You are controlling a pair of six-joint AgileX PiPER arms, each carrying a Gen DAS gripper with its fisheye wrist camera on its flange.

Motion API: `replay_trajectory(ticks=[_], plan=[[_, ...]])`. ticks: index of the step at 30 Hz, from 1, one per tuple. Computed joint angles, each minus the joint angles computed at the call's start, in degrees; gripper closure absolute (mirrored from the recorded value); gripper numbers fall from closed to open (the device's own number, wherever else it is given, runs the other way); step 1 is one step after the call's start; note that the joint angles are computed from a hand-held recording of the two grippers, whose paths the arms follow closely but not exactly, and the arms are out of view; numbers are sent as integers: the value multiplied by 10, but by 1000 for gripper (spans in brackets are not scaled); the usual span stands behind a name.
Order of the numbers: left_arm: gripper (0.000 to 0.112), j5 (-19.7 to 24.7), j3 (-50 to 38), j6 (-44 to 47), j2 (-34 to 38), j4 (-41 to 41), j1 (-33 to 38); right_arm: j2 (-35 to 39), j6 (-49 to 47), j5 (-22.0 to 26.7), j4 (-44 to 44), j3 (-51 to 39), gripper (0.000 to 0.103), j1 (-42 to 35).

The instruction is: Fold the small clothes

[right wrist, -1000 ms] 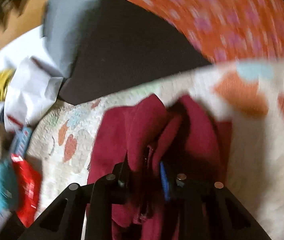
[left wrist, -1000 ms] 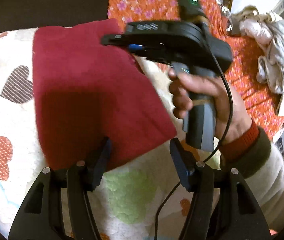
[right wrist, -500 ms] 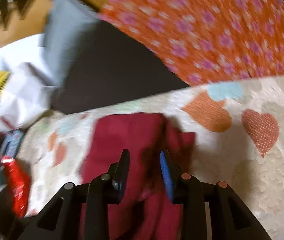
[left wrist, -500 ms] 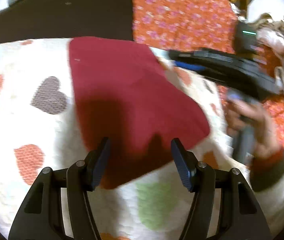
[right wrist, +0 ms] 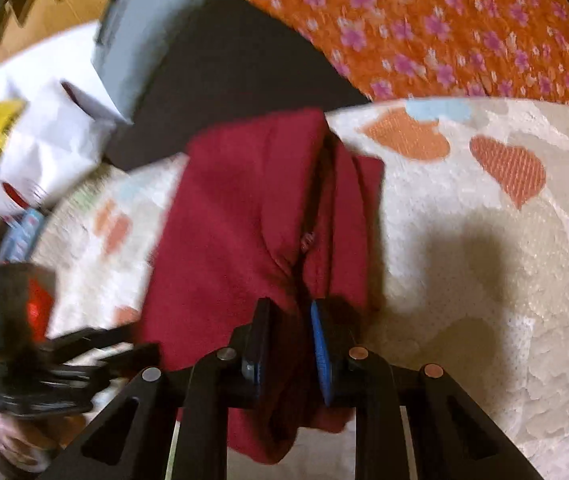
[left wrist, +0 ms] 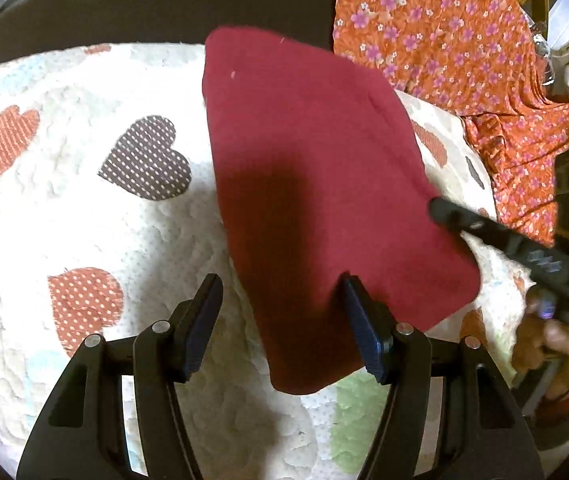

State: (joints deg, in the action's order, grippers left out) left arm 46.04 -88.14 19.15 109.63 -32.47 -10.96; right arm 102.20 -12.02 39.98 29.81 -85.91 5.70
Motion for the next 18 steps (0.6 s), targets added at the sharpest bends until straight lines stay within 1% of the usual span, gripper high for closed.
replay_trajectory(ticks=[1,2,3,4,6,8,10,11,12,13,14,15,16,18], plan=[[50,-6,2,0,-1,0,0,-3,7,-9,-8,-3,83,3],[50,-9,5,0,-3,-1,0,-4,26,-18,-27,-10,76,9],[50,-10,6,-1,-2,-2,0,4,55,-20,-54,-29,59,15],[50,-10,6,1,-1,-4,1,16,72,-18,-63,-50,52,16],[50,-14,6,-3,3,1,-3,61,95,8,-64,-115,50,15],[50,-19,3,-9,5,11,-9,117,138,48,-97,-193,50,17],[50,-21,0,-14,5,20,-12,148,161,76,-111,-236,50,18],[50,-24,0,-15,5,24,-13,168,149,89,-86,-258,51,14],[50,-27,0,-15,5,27,-14,175,134,90,-70,-262,56,11],[50,-29,-1,-17,6,29,-15,174,126,80,-76,-256,59,14],[50,-31,-1,-18,6,32,-16,172,129,72,-97,-254,72,21],[50,-31,-1,-16,7,30,-15,166,126,65,-113,-248,79,26],[50,-31,-3,-16,8,29,-15,159,122,54,-121,-239,81,28],[50,-30,-7,-21,11,28,-15,138,122,24,-137,-216,89,28]])
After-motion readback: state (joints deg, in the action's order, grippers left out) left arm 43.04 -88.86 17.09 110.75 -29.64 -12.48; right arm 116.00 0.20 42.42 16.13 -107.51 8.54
